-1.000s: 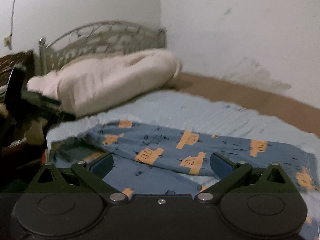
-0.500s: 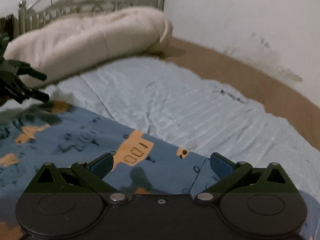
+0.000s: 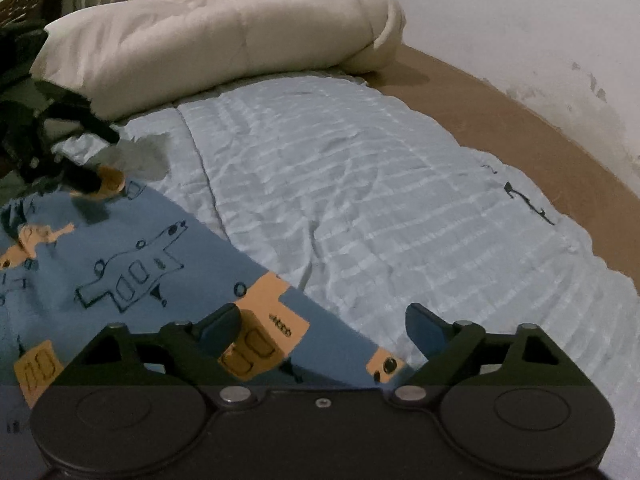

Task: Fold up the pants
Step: 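Close the right gripper on the pants edge while the left gripper closes beside it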

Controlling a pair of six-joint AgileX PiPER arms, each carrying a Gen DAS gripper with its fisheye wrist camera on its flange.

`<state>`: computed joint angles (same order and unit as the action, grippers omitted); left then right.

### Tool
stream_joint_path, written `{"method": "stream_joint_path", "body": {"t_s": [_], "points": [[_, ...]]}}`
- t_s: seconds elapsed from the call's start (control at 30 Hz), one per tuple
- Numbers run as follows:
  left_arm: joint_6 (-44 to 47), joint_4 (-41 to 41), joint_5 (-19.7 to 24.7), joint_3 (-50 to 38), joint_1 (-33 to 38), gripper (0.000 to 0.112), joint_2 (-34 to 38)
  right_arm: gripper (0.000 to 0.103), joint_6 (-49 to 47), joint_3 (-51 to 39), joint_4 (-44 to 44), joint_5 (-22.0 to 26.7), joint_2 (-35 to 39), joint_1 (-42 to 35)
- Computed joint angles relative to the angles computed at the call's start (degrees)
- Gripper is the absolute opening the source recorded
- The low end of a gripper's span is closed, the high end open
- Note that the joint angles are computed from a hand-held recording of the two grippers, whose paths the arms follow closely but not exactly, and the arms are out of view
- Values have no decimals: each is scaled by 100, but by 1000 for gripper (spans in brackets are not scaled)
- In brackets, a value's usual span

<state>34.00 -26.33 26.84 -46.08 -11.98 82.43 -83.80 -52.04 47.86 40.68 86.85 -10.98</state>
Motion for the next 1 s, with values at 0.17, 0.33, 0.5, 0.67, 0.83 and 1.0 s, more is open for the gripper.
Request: {"method": "stream_joint_path", "body": {"t_s": [0.17, 0.33, 0.5, 0.67, 0.83, 1.0], "points": [[-161, -65, 390, -253, 191, 54, 218, 70, 308, -227, -309, 94, 260, 175], [-362, -84, 882, -505, 275, 10, 391, 40, 648, -486, -624, 424, 372, 238], [-1332, 757, 654, -452, -93, 0, 37, 1, 992, -502, -1078, 431, 238, 518], [-1700, 845, 394, -518, 37, 0, -204, 0, 1210, -301, -1072, -286, -207, 905], [-2593, 1541, -150, -339, -143, 0, -131, 0, 1213, -146, -424, -1479, -253, 1291], [-3292, 2205, -513, -170, -357, 0, 283, 0, 1462, -223, -592, -1655, 185, 1493]]}}
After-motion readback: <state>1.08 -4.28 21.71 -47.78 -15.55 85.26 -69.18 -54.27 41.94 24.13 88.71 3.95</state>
